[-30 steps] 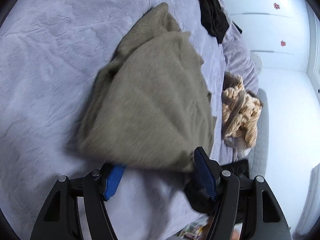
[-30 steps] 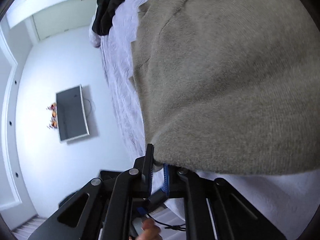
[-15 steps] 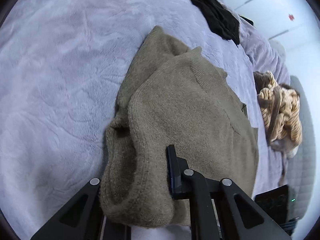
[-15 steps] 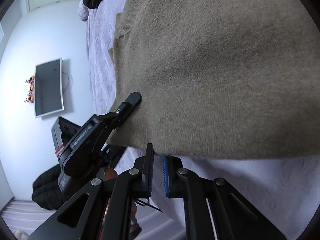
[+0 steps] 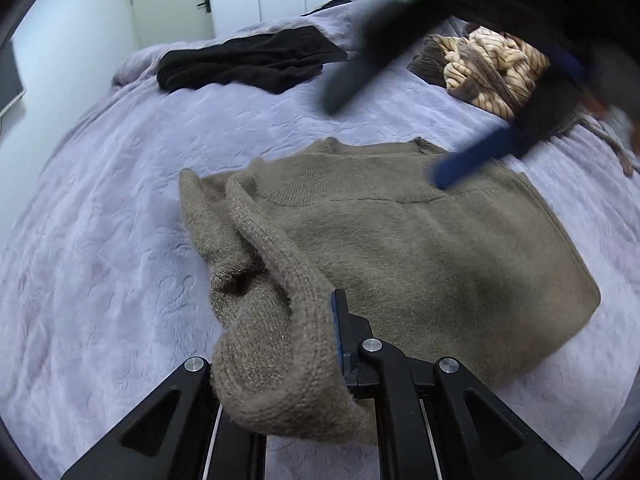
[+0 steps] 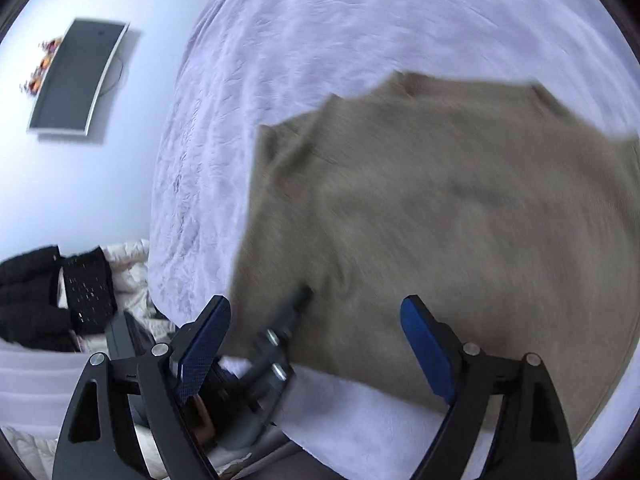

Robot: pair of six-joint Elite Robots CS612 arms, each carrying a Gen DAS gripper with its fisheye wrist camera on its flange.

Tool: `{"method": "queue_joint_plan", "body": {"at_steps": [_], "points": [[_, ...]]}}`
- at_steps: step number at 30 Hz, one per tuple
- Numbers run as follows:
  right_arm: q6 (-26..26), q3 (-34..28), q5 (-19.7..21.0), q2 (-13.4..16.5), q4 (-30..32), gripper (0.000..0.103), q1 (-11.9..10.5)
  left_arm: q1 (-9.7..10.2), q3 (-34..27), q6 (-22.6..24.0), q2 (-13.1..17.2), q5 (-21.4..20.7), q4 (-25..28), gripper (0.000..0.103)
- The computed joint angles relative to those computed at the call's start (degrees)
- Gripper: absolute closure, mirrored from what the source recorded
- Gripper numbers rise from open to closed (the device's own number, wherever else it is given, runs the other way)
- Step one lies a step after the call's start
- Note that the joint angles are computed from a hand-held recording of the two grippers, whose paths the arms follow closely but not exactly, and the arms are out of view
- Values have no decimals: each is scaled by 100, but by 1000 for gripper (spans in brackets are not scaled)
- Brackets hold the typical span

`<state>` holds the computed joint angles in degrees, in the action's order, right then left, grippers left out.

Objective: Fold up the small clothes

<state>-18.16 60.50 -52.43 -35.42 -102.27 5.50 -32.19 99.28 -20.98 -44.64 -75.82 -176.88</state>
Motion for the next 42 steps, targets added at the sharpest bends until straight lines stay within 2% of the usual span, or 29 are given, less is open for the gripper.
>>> {"method": "queue_joint_plan", "body": {"at_steps": [4,6,9,14,15,16,17,18,23,27,32,35,38,40,42], "points": [[-567,-1184,-744,554,988,13,377,4,31,43,-5,-43,-75,92],[-669,-1944,-1204,965,1535,13,586,15,49,-18,-11,-100,-116,92],[-725,-2641,-1734,1361,1866,13,800,21,56,-83,-1,-152,-181,92],[-525,-3280,-2223,1798,2115,15,935,52,80,-148,-16,-220,-224,92],[-405,-3265,-2305,1817,2015,30,938,56,78,-155,-20,-223,-212,92],[-324,-3236,-2380,1831,1904,70,936,64,76,-170,-31,-215,-171,92],[-293,-3119,-2279,1791,1788,87,891,76,77,-172,-39,-261,-176,92],[-293,-2904,-1939,1685,1650,88,796,83,82,-157,-51,-295,-205,92],[-298,-1816,-578,1087,901,89,350,-40,51,310,-150,-238,-348,92],[-225,-852,541,554,141,89,-106,-186,-106,618,-225,-227,-409,92],[57,215,1394,8,-970,89,-699,-469,-518,1105,-180,-352,-342,92],[293,743,1703,-219,-1613,89,-1061,-654,-792,1484,-64,-525,-243,92],[660,1250,1770,-342,-2244,89,-1419,-818,-1074,1770,116,-711,46,92],[797,1399,1636,-328,-2409,89,-1623,-919,-1253,1919,268,-842,306,92],[884,1509,1308,-243,-2521,89,-1749,-995,-1401,2021,398,-913,606,92]]}}
